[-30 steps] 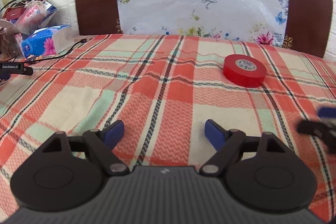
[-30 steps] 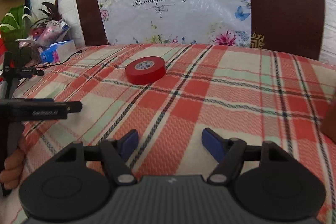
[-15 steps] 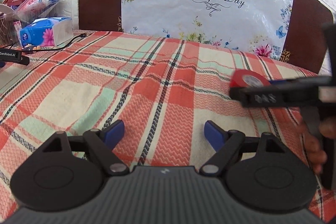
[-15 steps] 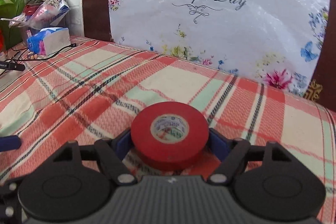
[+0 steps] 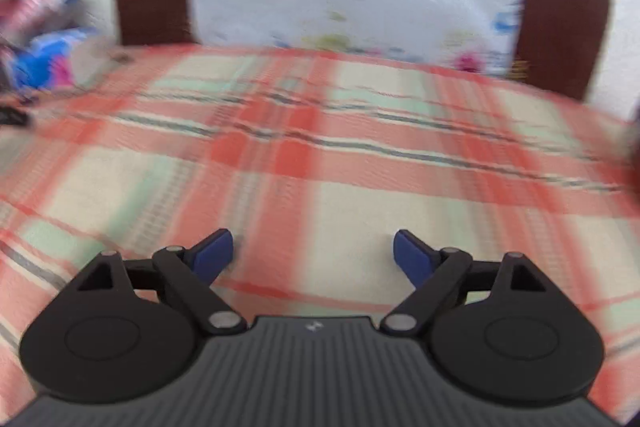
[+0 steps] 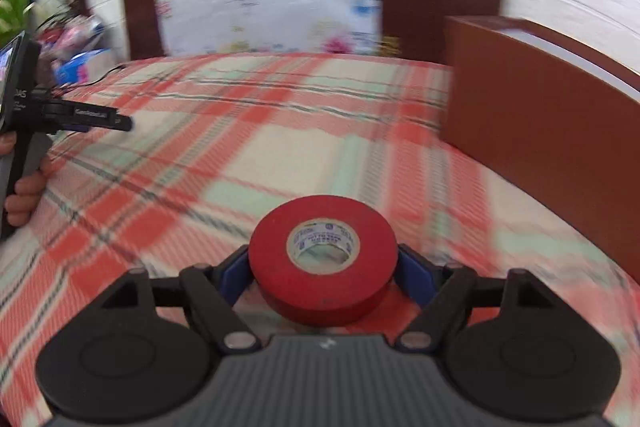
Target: Organize objects
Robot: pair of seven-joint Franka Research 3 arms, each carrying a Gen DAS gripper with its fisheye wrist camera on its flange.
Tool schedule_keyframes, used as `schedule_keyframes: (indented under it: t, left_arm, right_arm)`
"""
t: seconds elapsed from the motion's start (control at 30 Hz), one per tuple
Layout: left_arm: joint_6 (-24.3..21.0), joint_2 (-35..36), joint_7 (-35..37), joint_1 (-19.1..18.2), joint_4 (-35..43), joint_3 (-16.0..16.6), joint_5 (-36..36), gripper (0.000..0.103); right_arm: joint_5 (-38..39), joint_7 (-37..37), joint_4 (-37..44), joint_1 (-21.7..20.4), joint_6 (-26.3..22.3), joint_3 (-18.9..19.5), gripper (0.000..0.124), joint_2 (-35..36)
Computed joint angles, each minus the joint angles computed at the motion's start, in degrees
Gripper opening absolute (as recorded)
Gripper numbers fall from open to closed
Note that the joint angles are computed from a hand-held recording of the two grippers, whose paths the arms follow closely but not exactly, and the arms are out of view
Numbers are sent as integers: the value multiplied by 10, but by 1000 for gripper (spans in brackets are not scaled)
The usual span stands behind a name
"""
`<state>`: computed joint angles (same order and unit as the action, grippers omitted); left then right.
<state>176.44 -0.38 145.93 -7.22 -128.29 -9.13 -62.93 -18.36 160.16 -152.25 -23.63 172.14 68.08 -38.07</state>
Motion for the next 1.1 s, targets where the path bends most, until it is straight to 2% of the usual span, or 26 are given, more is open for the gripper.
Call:
schedule_keyframes:
  t: [0.03,0.1,0.17,0.3,0.4,0.43,0.47,0.53,0.57,0.6,0.63,0.73,0.9,1.0,1.1]
  left_arm:
    - [-71,-24,25,-1,-2,0,-37,84]
    - [-184,-63,28,-17,-12,5,-35,82]
    - [-255,-93,24,-42,-20,2,2,81]
    - [-340,-114,-2,-87,-18,-5,96,80]
    - [-321,-114,-31,-111,-27,-20,163,79]
    - [-316,-108,-44,-117,-26,-23,185,75]
    - [-316,-99,-63,-120,-23,-25,210,64]
    - [-322,-80,-112,-121,-13,-29,260,49]
    - [-300,-84,-106,-128,-22,-29,252,44]
    - [-287,-87,-96,-133,-29,-28,252,40]
    - [-283,-91,-87,-138,-33,-25,250,30]
    - [-275,-100,-109,-146,-30,-20,257,29]
    - [-230,-112,-46,-183,9,-5,191,29]
    - [-198,-78,-31,-200,67,-19,173,30]
    - [-161,-24,-37,-205,129,-46,175,31]
  right_arm:
    - [10,9,-18,25,-4,-16,77,-15]
    - [12,17,-31,46,-9,-27,79,-26]
    - [3,16,-27,40,-9,-23,83,-22]
    - [-8,19,-23,40,-14,-17,87,-21]
    - [-8,20,-32,61,-16,-32,88,-22]
    - [-9,21,-36,68,-17,-36,88,-25]
    - [-11,23,-40,72,-14,-38,87,-27]
    - [-13,29,-47,73,-4,-38,84,-33]
    - [-14,29,-50,71,7,-38,76,-33]
    - [-15,29,-51,66,12,-35,75,-36]
    - [-15,27,-50,61,16,-30,75,-38]
    - [-5,28,-51,57,22,-23,74,-55]
    - [13,53,-61,31,24,0,74,-201]
    - [9,47,-62,-1,7,1,74,-278]
    - [9,42,-69,-34,-1,-12,74,-315]
